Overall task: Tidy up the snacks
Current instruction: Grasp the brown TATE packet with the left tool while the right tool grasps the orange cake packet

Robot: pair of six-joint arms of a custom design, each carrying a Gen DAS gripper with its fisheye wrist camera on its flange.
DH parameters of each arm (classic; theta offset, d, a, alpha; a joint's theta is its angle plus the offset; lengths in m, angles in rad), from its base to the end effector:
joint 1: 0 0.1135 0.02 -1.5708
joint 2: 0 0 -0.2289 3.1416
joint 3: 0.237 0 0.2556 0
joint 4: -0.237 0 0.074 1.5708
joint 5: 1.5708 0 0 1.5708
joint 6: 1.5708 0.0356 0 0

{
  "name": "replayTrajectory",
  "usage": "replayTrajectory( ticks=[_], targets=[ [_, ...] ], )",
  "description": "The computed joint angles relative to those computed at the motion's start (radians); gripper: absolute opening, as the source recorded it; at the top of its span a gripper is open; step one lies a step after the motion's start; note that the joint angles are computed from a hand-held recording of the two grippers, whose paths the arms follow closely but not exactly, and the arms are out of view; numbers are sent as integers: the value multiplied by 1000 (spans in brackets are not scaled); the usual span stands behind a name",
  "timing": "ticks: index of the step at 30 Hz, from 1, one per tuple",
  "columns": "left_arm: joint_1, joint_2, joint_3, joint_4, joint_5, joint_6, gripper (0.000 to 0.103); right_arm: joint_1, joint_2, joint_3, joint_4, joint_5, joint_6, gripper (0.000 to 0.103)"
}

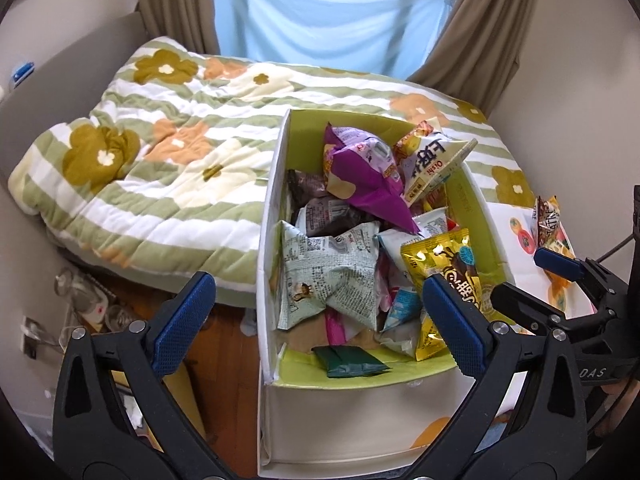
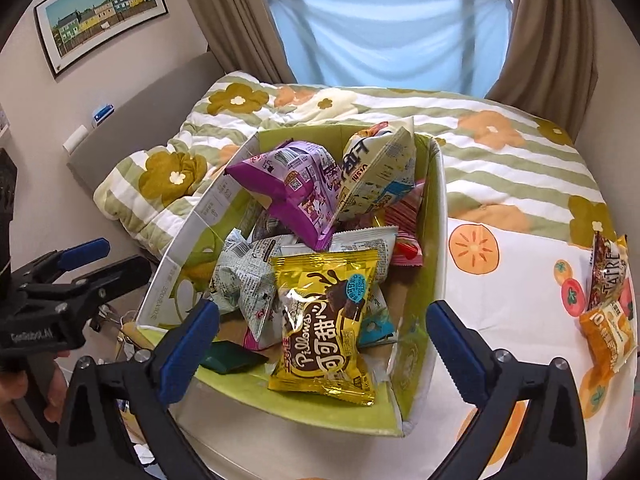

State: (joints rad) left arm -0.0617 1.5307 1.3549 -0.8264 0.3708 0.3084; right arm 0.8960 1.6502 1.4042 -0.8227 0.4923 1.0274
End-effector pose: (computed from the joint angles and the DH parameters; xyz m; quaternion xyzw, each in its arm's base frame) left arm 0.3222 -0.0328 0.2675 0.2244 0.9178 -0.1417 0.2954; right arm 0.2283 0.2585 0.2470 0.1221 0.9335 0.0626 0.3314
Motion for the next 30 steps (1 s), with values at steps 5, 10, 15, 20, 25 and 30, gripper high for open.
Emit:
replayTrajectory(
  ticks=[5, 10, 15, 20, 25, 30],
  targets=[
    [-23, -18, 10, -12, 34, 1, 103, 36, -25, 9, -74, 55, 52, 103],
    [-102, -40, 21, -8, 28, -24, 103, 65, -80, 3, -180, 109, 121, 103],
    [-219, -52, 41, -5, -9, -71, 103, 84, -184, -55, -292, 154, 186, 103],
    [-425, -26, 86, 30, -114, -166, 103, 75, -361, -180, -383, 171, 214, 103],
    [-658, 111, 246, 33, -227, -253, 103, 42, -586, -315, -505, 172, 200, 103],
    [-849, 381, 572, -37, -307, -286, 103, -32, -812, -436, -637, 166, 151, 103]
  ],
)
